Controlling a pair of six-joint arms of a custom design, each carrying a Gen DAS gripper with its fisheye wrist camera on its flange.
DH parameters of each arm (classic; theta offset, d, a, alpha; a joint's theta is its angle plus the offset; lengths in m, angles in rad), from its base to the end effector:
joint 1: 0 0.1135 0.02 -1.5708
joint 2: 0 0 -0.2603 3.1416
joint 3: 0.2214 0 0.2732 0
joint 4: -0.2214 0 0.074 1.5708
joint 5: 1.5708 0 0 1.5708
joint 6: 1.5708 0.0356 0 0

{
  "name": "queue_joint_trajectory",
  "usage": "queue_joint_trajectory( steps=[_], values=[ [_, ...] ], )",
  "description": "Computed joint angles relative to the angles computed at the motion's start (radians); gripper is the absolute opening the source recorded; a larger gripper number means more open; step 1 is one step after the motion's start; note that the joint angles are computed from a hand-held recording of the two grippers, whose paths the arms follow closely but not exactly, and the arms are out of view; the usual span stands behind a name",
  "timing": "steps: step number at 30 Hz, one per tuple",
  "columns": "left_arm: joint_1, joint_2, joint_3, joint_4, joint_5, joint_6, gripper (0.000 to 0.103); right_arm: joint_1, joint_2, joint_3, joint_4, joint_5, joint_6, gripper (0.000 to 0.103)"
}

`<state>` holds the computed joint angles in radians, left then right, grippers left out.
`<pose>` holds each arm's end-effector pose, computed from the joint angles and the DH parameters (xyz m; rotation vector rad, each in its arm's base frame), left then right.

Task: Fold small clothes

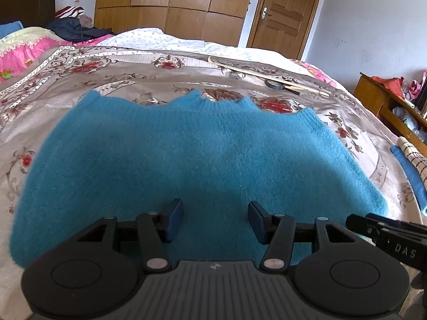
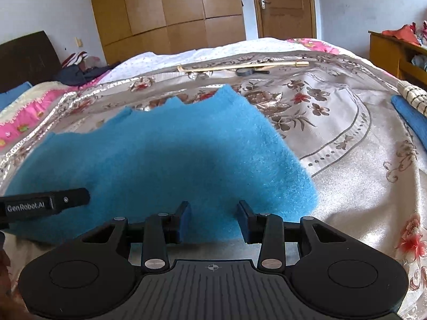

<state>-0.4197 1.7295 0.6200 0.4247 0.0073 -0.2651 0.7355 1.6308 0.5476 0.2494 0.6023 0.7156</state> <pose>0.2906 -0.1300 0.0892 0.1802 2.2756 -0.3715 0.2233 0.1749 0.0894 0.2433 2.2143 0.0527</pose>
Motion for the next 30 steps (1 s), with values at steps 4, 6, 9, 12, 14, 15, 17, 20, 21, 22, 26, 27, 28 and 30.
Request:
queue_joint_trajectory(
  steps=[4, 6, 9, 12, 14, 15, 17, 20, 21, 22, 26, 27, 28, 30],
  values=[
    [0.004, -0.003, -0.006, -0.006, 0.004, 0.007, 0.064, -0.005, 0.008, 0.000, 0.005, -0.015, 0.004, 0.038],
    [0.005, 0.001, -0.002, -0.009, 0.005, 0.006, 0.064, -0.006, 0.010, -0.004, 0.014, -0.016, 0.006, 0.038],
    [0.003, 0.002, -0.002, -0.007, 0.002, 0.006, 0.064, -0.010, 0.001, -0.011, 0.020, -0.020, 0.013, 0.038],
    [0.007, 0.000, -0.009, 0.004, 0.007, 0.001, 0.064, -0.011, 0.001, -0.014, 0.031, -0.013, 0.015, 0.038],
    [0.007, -0.005, -0.015, 0.013, 0.008, -0.003, 0.064, -0.018, -0.007, -0.025, 0.041, -0.009, 0.024, 0.038],
    [0.007, -0.004, -0.015, 0.016, 0.007, -0.003, 0.064, -0.024, -0.017, -0.036, 0.046, -0.006, 0.033, 0.038],
    [0.007, 0.001, -0.016, 0.024, 0.006, -0.007, 0.064, -0.045, -0.052, -0.068, 0.064, -0.013, 0.062, 0.038],
    [0.005, 0.011, -0.017, 0.043, 0.000, -0.012, 0.064, -0.084, -0.122, -0.131, 0.084, -0.030, 0.114, 0.038],
    [0.002, 0.012, -0.019, 0.051, -0.004, -0.011, 0.064, -0.099, -0.148, -0.155, 0.091, -0.033, 0.132, 0.038],
    [-0.004, 0.015, -0.021, 0.061, -0.013, -0.008, 0.064, -0.112, -0.171, -0.177, 0.101, -0.041, 0.145, 0.038],
    [-0.026, 0.030, -0.030, 0.107, -0.042, -0.003, 0.064, -0.214, -0.251, -0.271, 0.174, -0.120, 0.175, 0.038],
    [-0.032, 0.033, -0.032, 0.118, -0.051, 0.000, 0.064, -0.255, -0.259, -0.288, 0.202, -0.162, 0.169, 0.038],
    [-0.039, 0.037, -0.035, 0.129, -0.061, 0.002, 0.065, -0.303, -0.258, -0.298, 0.229, -0.215, 0.160, 0.038],
    [-0.050, 0.043, -0.037, 0.145, -0.075, 0.006, 0.065, -0.413, -0.229, -0.297, 0.277, -0.346, 0.121, 0.039]
  ],
)
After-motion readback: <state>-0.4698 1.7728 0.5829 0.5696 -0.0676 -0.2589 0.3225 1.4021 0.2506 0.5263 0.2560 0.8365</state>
